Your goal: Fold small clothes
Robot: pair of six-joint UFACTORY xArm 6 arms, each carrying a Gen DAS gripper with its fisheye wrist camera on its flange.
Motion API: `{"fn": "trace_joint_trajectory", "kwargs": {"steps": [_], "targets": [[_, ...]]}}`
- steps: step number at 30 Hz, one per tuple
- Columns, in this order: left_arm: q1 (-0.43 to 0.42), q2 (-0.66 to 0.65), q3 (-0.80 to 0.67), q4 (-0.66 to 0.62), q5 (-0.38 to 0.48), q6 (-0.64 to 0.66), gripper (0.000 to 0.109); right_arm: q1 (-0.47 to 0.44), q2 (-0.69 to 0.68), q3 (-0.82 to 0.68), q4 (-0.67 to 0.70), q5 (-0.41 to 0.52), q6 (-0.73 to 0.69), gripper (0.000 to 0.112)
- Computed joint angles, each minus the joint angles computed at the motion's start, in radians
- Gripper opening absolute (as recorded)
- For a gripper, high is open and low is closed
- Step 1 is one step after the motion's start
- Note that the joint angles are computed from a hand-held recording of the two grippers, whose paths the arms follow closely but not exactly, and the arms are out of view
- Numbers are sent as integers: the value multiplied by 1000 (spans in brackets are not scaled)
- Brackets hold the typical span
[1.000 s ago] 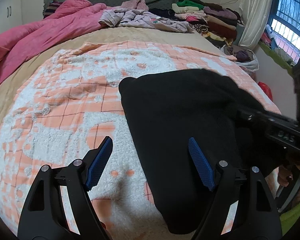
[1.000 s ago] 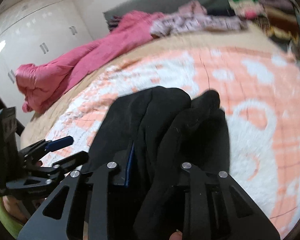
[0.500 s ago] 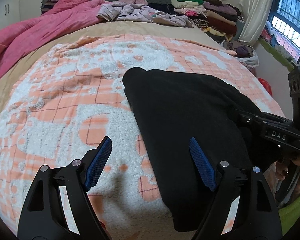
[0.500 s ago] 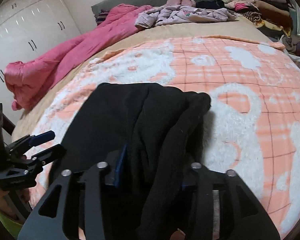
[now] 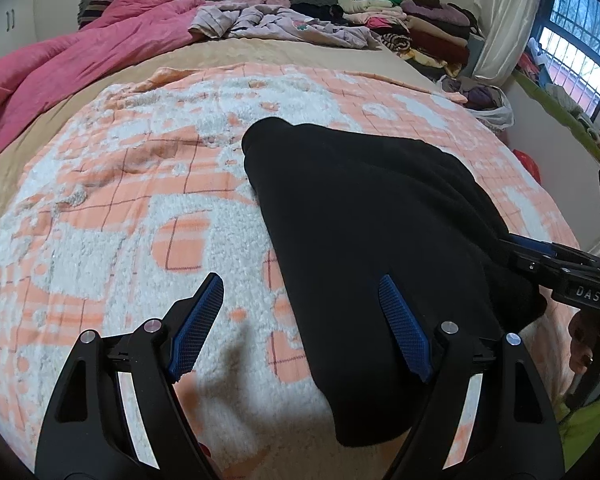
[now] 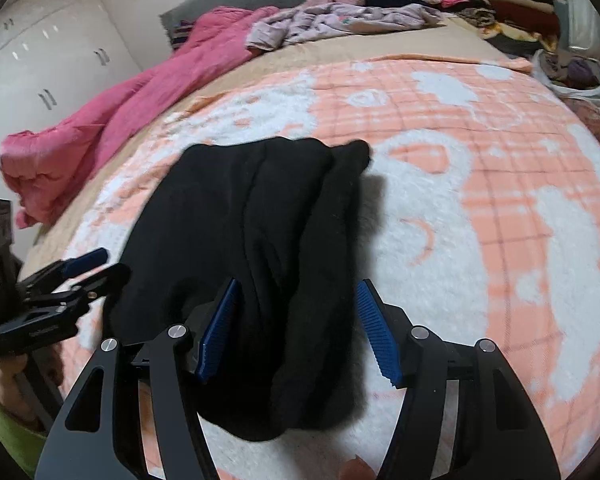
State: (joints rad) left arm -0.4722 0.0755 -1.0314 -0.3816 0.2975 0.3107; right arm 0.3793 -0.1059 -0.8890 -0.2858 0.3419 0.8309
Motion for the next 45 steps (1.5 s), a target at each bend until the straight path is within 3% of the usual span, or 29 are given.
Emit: {"fn": "trace_joint_trajectory", "kwargs": {"steps": [2,6,10,12,18,26,38,45], "targets": [[-4,-11,17,10,-6,-3,73,4,-10,9,-59,34,70,59],[-10,-29,42,27,-20,-19,73,2,-21,43,-118,17,159,60],[-12,-50,61,44,-31,-32,73,18,-75,72,-315,20,351,66],[-12,-63,72,37,-29,-25,73,29,-107,84,-409,31,437,77],[-21,-122,124,45,-43,-25,77,82,-213,134,-638,59,668,92],[-39,-216,202,21,-68,-2,89,222,-321,162,-823,230,854,98],[-27,-399,357,-3,-106,-7,93,411,-369,162,-885,439,947,98],[5,-492,435,87,-90,-77,93,491,-327,126,-859,531,944,98]]}}
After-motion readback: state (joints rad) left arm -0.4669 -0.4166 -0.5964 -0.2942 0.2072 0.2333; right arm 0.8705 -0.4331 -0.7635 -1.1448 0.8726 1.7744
